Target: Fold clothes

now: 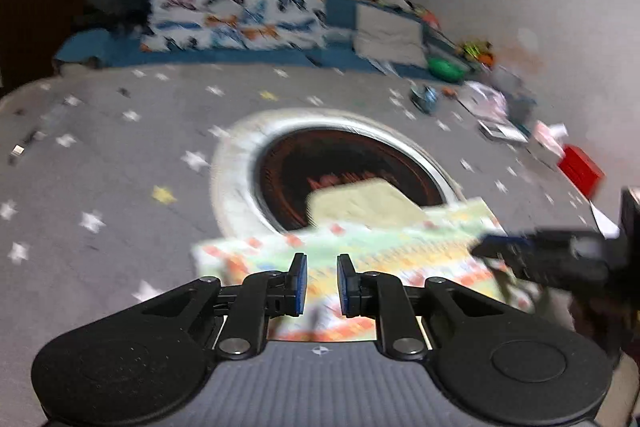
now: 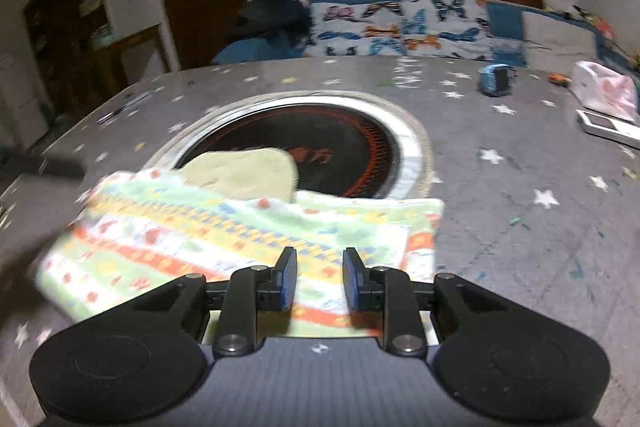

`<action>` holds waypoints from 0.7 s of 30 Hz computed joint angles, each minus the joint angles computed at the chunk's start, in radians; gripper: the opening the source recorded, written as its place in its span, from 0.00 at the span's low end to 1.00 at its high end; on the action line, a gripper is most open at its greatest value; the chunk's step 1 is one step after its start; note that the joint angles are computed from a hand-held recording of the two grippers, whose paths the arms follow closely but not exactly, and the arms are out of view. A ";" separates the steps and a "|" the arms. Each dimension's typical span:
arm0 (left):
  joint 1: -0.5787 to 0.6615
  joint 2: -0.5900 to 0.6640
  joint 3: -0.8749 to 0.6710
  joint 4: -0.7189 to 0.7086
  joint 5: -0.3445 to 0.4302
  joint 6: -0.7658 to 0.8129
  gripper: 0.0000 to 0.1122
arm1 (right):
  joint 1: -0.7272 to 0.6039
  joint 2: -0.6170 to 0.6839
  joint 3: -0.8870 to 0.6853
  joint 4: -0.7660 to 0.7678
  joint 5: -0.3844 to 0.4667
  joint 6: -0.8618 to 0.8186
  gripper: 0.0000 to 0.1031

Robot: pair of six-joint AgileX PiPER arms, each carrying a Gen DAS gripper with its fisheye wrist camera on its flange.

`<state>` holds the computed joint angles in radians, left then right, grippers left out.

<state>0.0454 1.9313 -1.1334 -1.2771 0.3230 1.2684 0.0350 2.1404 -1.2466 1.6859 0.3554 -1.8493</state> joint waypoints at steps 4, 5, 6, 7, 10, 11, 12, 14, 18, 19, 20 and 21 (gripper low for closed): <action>-0.022 0.054 -0.035 0.111 0.006 -0.128 0.16 | -0.001 0.004 -0.028 -0.041 -0.014 0.061 0.22; -0.027 0.061 -0.037 0.119 -0.006 -0.135 0.16 | 0.001 0.005 -0.035 -0.054 -0.018 0.070 0.22; -0.032 0.067 -0.038 0.127 -0.021 -0.141 0.16 | 0.004 0.010 -0.043 -0.065 -0.026 0.077 0.21; -0.037 0.073 -0.039 0.136 -0.036 -0.148 0.16 | 0.007 0.017 -0.054 -0.074 -0.036 0.084 0.18; -0.032 0.084 -0.047 0.180 -0.060 -0.201 0.17 | 0.017 0.040 -0.086 -0.107 -0.064 0.108 0.15; -0.025 0.083 -0.049 0.193 -0.051 -0.221 0.17 | 0.022 0.038 -0.088 -0.107 -0.070 0.108 0.15; -0.021 0.078 -0.049 0.202 -0.047 -0.231 0.17 | 0.028 0.032 -0.086 -0.101 -0.075 0.102 0.15; -0.025 0.061 -0.038 0.174 -0.056 -0.200 0.17 | 0.039 0.020 -0.081 -0.081 -0.075 0.079 0.15; -0.042 0.062 -0.071 0.180 -0.026 -0.232 0.18 | 0.062 0.026 -0.117 -0.228 -0.010 0.219 0.15; -0.048 0.068 -0.085 0.187 -0.017 -0.248 0.18 | 0.073 0.039 -0.141 -0.296 -0.005 0.286 0.15; -0.057 0.079 -0.106 0.219 -0.016 -0.290 0.18 | 0.088 0.057 -0.169 -0.363 -0.011 0.355 0.15; -0.067 0.091 -0.127 0.254 -0.015 -0.335 0.18 | 0.098 0.078 -0.196 -0.417 -0.019 0.412 0.15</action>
